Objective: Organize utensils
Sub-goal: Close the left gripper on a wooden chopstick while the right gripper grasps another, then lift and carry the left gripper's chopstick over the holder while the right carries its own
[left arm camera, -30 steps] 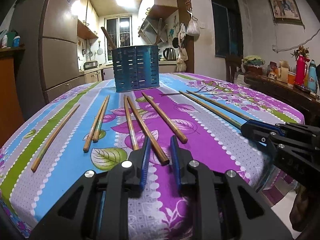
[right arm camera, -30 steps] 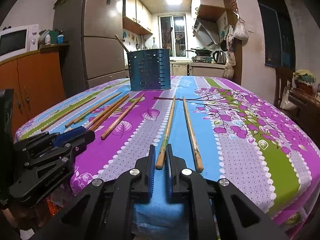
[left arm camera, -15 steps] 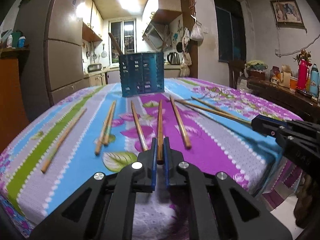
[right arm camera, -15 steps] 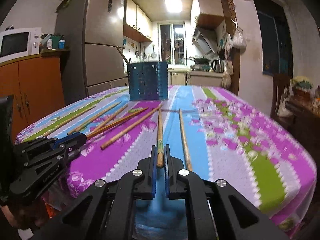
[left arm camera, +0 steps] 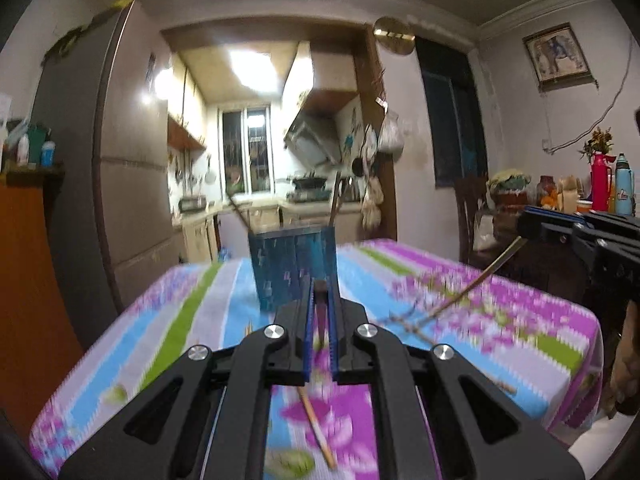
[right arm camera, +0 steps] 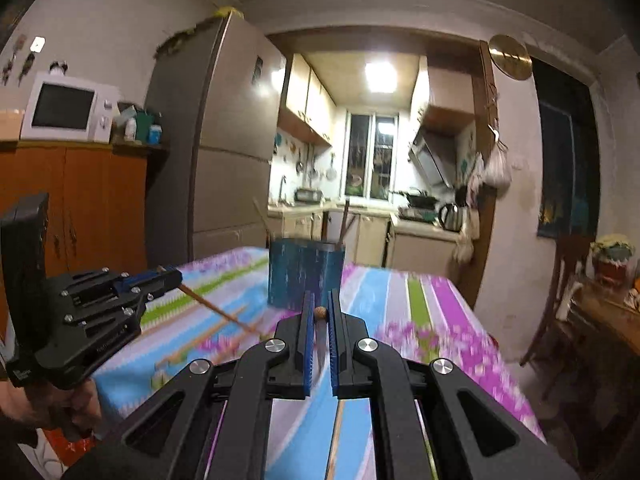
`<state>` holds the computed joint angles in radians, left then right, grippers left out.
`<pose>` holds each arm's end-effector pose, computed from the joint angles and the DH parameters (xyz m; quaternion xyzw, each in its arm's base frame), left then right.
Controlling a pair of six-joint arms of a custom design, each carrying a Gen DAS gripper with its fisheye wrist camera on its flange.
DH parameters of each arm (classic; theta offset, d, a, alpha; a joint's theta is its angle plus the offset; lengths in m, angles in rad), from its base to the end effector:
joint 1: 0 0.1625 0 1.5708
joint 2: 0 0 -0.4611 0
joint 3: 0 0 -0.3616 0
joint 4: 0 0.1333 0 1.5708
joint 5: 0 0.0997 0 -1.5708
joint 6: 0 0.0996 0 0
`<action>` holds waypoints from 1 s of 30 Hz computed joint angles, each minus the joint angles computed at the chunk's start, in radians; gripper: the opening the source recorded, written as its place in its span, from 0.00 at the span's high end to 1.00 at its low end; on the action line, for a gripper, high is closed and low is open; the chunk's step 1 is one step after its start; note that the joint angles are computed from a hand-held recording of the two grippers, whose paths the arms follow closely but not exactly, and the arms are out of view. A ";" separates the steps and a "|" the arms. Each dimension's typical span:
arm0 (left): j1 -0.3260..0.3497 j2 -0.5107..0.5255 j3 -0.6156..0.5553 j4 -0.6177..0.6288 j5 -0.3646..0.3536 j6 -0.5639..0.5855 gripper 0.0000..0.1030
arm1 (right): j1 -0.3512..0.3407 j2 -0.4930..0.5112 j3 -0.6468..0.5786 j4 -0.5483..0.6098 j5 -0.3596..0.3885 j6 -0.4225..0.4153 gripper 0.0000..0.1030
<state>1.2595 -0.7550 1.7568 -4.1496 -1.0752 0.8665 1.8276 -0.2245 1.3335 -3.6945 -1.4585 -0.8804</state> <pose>-0.0172 -0.6433 0.2741 0.2349 0.6649 -0.6139 0.3547 0.3295 -0.6861 -0.0261 0.4929 -0.7207 0.4768 0.1021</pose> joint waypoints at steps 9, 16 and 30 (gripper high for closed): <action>-0.011 -0.043 -0.171 0.271 -0.037 -0.039 0.96 | 0.026 0.010 -0.252 0.303 0.020 0.057 0.93; -0.026 -0.065 -0.255 0.412 -0.023 -0.045 0.96 | 0.052 0.047 -0.420 0.469 -0.001 0.063 0.93; -0.074 -0.103 -0.447 0.668 0.049 -0.079 0.96 | 0.129 0.202 -0.945 0.830 0.006 0.092 0.93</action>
